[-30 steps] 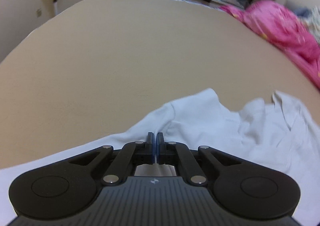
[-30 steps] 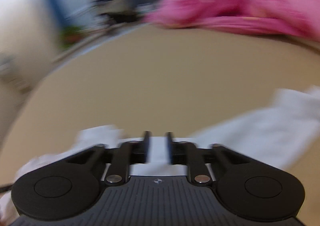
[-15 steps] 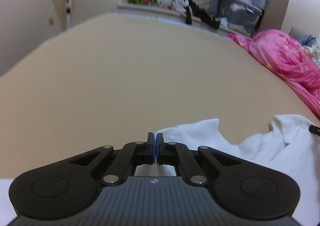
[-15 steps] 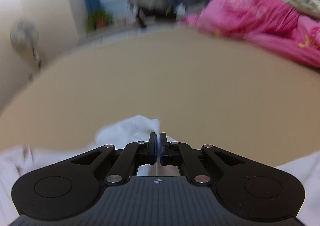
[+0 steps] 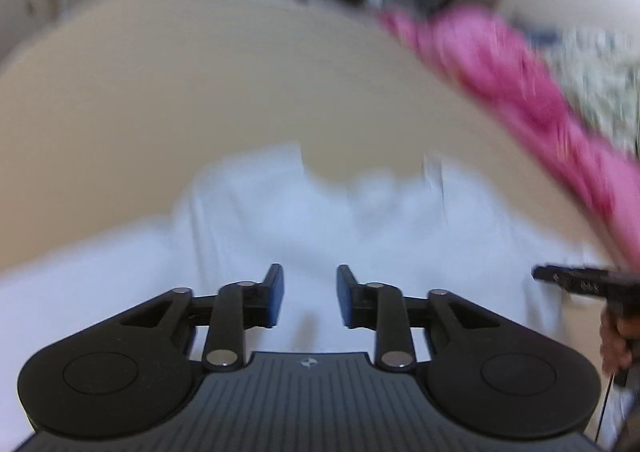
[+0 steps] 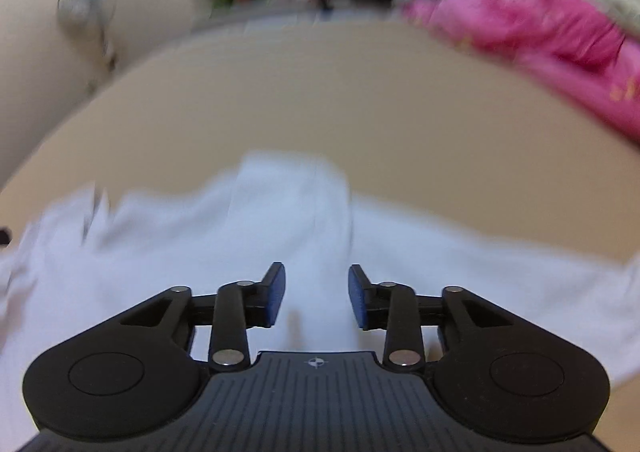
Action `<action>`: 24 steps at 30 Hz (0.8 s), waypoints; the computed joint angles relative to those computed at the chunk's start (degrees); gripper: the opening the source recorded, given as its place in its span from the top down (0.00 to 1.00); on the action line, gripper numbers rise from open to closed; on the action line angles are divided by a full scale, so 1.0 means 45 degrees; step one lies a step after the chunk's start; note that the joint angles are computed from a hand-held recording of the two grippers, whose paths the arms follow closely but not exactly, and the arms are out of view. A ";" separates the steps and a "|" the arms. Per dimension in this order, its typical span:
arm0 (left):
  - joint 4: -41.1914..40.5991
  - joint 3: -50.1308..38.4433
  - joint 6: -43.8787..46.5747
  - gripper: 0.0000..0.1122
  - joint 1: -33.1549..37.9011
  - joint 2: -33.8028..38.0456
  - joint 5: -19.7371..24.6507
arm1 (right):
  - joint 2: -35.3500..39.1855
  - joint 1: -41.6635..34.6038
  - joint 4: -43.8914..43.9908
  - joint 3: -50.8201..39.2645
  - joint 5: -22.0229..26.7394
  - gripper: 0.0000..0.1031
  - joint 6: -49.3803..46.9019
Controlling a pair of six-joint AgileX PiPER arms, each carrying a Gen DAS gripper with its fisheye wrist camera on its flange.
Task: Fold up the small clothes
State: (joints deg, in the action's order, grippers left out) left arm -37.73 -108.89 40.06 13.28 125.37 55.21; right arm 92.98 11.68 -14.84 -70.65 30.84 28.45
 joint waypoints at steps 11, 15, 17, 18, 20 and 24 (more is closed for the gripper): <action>-0.0263 0.8209 0.2038 0.62 0.2645 -0.7257 -0.0130 | -0.7817 -0.0392 0.0964 0.3994 0.4648 0.61 0.2245; -0.0235 1.1413 0.3058 0.61 0.4202 -0.9326 0.0039 | -0.9613 -0.0643 0.2001 0.5700 0.5552 0.59 0.2331; 0.0579 1.2658 0.2793 0.61 0.4478 -1.0011 -0.0271 | -1.0559 -0.0633 0.2397 0.6280 0.6140 0.59 0.2318; 0.0767 1.2996 0.2849 0.61 0.4798 -1.0241 -0.0139 | -1.0867 -0.0048 0.2015 0.6500 0.6423 0.59 0.2826; 0.1094 1.3504 0.2942 0.61 0.5416 -1.0541 0.0294 | -1.1417 0.1718 0.0879 0.7000 0.7241 0.59 0.4279; 0.1730 1.4250 0.3285 0.62 0.6377 -1.1072 0.0976 | -1.2114 0.4246 0.0019 0.7805 0.8329 0.59 0.6571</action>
State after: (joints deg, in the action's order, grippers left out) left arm -29.94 -44.77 54.84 41.98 75.55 59.60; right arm 38.47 30.79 -14.75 -35.53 68.32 58.02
